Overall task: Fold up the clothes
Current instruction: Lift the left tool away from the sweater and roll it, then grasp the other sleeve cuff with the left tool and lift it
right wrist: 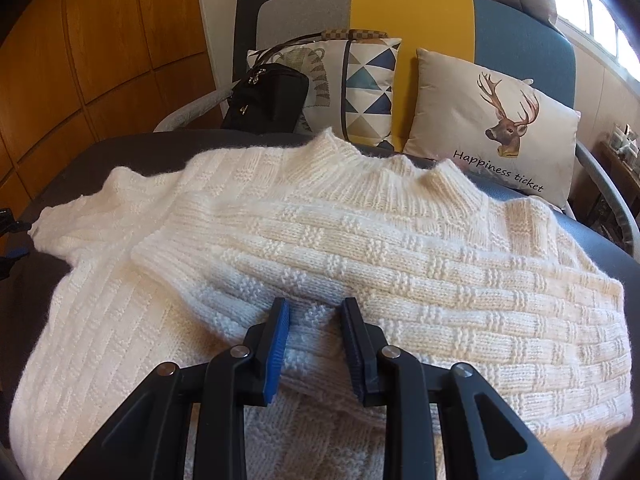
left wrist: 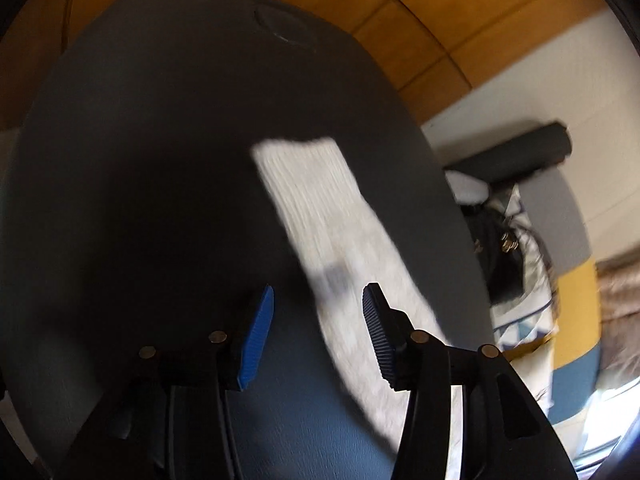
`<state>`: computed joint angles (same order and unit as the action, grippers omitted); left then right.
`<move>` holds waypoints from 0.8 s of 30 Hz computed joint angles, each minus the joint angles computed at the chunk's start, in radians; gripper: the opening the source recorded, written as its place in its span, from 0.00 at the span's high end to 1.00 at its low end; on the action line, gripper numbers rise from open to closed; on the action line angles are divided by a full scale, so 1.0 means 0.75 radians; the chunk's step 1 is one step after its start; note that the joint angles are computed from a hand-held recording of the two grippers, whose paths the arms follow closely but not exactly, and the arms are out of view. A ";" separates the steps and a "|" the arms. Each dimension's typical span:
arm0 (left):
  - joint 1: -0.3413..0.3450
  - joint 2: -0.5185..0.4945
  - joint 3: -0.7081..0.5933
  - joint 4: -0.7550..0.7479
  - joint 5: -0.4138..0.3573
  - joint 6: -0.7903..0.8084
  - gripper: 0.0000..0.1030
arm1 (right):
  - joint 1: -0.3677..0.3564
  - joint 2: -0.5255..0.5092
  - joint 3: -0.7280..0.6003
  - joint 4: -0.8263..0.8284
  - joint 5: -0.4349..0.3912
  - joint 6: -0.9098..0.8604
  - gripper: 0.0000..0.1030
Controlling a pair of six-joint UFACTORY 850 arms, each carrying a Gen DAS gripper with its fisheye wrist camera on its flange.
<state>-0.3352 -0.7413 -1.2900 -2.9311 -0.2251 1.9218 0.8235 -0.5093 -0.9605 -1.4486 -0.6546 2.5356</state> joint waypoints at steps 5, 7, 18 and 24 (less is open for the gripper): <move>0.041 -0.034 -0.043 0.248 -0.026 -0.182 0.45 | 0.001 -0.004 -0.008 0.019 -0.008 -0.032 0.74; 0.045 -0.046 -0.063 0.307 -0.027 -0.217 0.40 | 0.000 -0.002 -0.004 0.009 -0.004 -0.023 0.74; 0.033 -0.104 -0.109 0.096 -0.155 -0.089 0.33 | 0.000 -0.002 0.002 -0.018 0.003 0.002 0.74; 0.040 -0.123 -0.136 0.198 -0.121 -0.161 0.66 | -0.001 -0.001 0.003 -0.025 0.005 0.004 0.74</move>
